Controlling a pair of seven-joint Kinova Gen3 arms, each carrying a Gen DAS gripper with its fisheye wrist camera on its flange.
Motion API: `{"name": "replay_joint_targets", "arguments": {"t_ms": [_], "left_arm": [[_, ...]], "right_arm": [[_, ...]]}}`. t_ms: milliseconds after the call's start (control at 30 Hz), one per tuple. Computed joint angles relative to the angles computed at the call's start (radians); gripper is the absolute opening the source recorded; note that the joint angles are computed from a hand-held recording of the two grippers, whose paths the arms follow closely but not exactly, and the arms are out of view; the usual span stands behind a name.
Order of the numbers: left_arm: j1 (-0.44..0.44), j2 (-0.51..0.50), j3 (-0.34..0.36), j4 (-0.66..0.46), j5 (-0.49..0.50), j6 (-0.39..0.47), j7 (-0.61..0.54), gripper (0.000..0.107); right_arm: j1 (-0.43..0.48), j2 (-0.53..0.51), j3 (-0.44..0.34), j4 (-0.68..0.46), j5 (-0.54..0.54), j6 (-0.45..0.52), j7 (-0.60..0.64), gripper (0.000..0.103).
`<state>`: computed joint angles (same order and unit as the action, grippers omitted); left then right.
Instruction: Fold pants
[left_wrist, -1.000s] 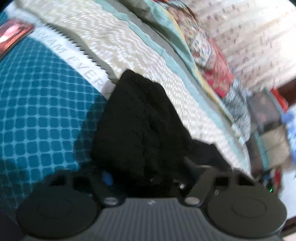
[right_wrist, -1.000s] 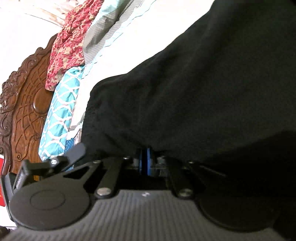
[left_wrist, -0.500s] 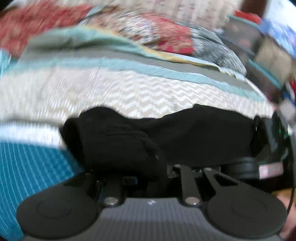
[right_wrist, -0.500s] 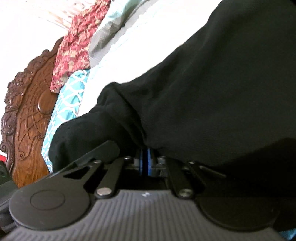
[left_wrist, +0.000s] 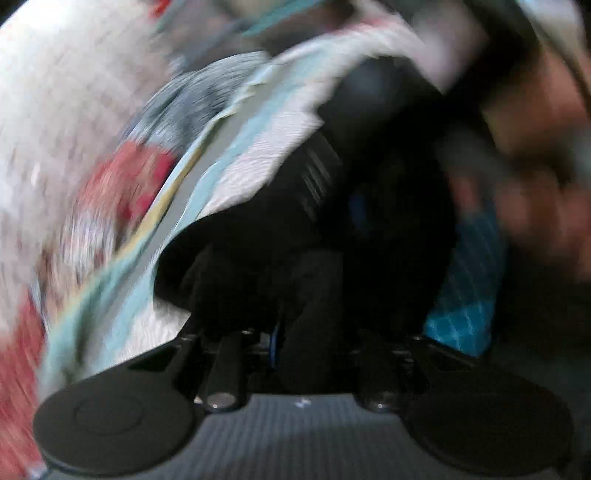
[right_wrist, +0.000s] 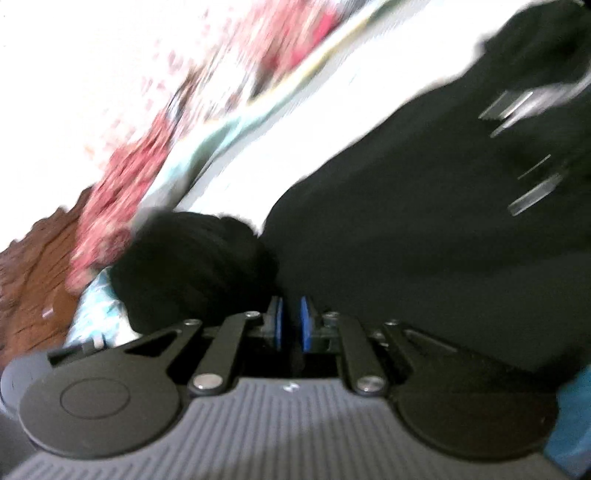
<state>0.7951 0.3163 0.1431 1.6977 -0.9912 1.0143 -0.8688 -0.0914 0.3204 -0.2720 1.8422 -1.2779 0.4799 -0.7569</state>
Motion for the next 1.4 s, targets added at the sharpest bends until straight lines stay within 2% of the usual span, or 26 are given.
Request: {"name": "replay_joint_targets", "arguments": {"t_ms": [67,133,167,200,267,333,433,533,600,667,733,767,833,933,1100,1200,1267,1333,1400], "left_arm": [[0.04,0.031,-0.008,0.004,-0.042,0.008,-0.011,0.028],[0.038,0.039,0.006,-0.002,-0.031,0.013,-0.013,0.033],[0.042,0.037,0.001,0.001,-0.028,0.018,-0.001,0.033],[0.044,0.029,-0.002,0.003,-0.018,0.026,0.016,0.033],[0.042,-0.001,-0.003,0.016,0.005,0.035,0.054,0.034],[0.028,-0.064,-0.005,0.041,0.045,0.027,0.116,0.042],[-0.039,-0.195,0.002,0.103,0.131,-0.064,0.197,0.047],[-0.135,-0.315,0.014,0.176,0.225,-0.186,0.267,0.047],[-0.136,-0.382,-0.041,0.227,0.269,-0.267,0.334,0.048],[-0.121,-0.441,-0.128,0.269,0.337,-0.348,0.383,0.049],[-0.173,-0.49,-0.159,0.313,0.419,-0.425,0.386,0.05],[-0.2,-0.497,-0.17,0.321,0.459,-0.445,0.381,0.05],[-0.272,-0.479,-0.148,0.31,0.541,-0.444,0.346,0.05],[-0.349,-0.449,-0.116,0.316,0.652,-0.484,0.268,0.05],[-0.386,-0.389,-0.068,0.309,0.724,-0.54,0.219,0.052],[-0.424,-0.346,-0.031,0.295,0.732,-0.52,0.218,0.053],[-0.454,-0.332,-0.018,0.298,0.775,-0.508,0.198,0.053],[-0.483,-0.325,-0.007,0.307,0.804,-0.5,0.181,0.055],[-0.502,-0.321,-0.001,0.322,0.822,-0.509,0.172,0.054]], "right_arm": [[0.031,-0.038,0.01,0.043,-0.041,-0.031,0.045,0.016],[0.048,-0.056,0.037,0.072,-0.106,-0.009,0.11,0.019],[0.033,-0.062,0.073,0.083,-0.138,0.011,0.141,0.025],[0.003,-0.068,0.119,0.094,-0.173,0.024,0.17,0.03],[-0.078,-0.081,0.205,0.112,-0.25,0.023,0.225,0.031],[-0.158,-0.087,0.287,0.114,-0.315,0.037,0.277,0.031],[-0.285,-0.09,0.425,0.119,-0.39,0.093,0.391,0.033],[-0.421,-0.092,0.55,0.089,-0.324,0.142,0.408,0.036],[-0.514,-0.091,0.623,0.067,-0.243,0.145,0.373,0.036],[-0.607,-0.071,0.68,0.05,-0.161,0.084,0.333,0.037],[-0.671,-0.027,0.718,0.036,-0.08,0.022,0.317,0.036],[-0.675,-0.017,0.724,0.036,-0.047,0.016,0.286,0.035],[-0.628,-0.025,0.703,0.032,-0.008,0.05,0.205,0.035],[-0.508,-0.053,0.573,0.025,0.001,0.036,0.169,0.039],[-0.36,-0.151,0.342,0.099,-0.112,-0.109,0.338,0.039],[-0.258,-0.157,0.213,0.099,-0.097,-0.13,0.383,0.039],[-0.257,-0.124,0.192,0.073,-0.019,-0.138,0.332,0.039],[-0.277,-0.077,0.213,0.065,0.062,-0.136,0.25,0.042],[-0.228,-0.038,0.181,0.05,0.101,-0.107,0.18,0.046]]}}
